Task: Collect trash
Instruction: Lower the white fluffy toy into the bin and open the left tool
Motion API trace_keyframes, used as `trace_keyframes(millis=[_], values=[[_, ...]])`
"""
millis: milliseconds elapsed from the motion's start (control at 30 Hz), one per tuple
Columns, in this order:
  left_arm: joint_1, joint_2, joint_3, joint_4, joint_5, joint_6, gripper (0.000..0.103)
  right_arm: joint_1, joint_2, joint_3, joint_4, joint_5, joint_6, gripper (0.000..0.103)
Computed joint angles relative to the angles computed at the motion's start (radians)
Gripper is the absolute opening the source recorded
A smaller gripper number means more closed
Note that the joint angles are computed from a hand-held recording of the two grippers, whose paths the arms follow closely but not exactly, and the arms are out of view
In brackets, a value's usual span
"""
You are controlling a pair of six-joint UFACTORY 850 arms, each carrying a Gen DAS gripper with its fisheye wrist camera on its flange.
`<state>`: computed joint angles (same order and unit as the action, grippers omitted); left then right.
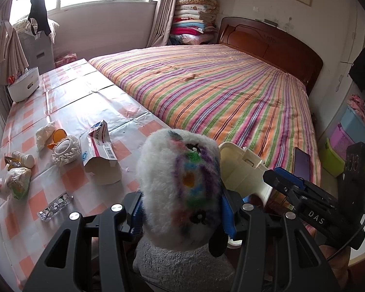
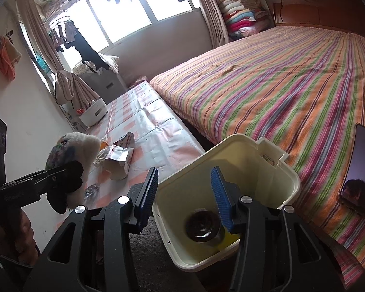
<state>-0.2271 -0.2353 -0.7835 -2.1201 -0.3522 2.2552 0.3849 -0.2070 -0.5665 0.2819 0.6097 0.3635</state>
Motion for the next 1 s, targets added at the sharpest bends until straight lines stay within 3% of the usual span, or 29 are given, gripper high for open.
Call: trace_keyframes(millis=[167, 800, 1000], values=[[-0.003, -0.009, -0.006, 0.014, 0.005, -0.014, 0.049, 0.003, 0.002, 0.008, 0.018, 0.023, 0.000, 0.067], [-0.075, -0.077, -0.078, 0.126, 0.060, -0.077, 0.050, -0.003, 0.126, 0.164, 0.121, 0.287, 0.032, 0.084], [-0.113, -0.106, -0.110, 0.133, 0.093, -0.063, 0.051, 0.024, 0.172, 0.205, 0.231, 0.373, -0.060, 0.087]])
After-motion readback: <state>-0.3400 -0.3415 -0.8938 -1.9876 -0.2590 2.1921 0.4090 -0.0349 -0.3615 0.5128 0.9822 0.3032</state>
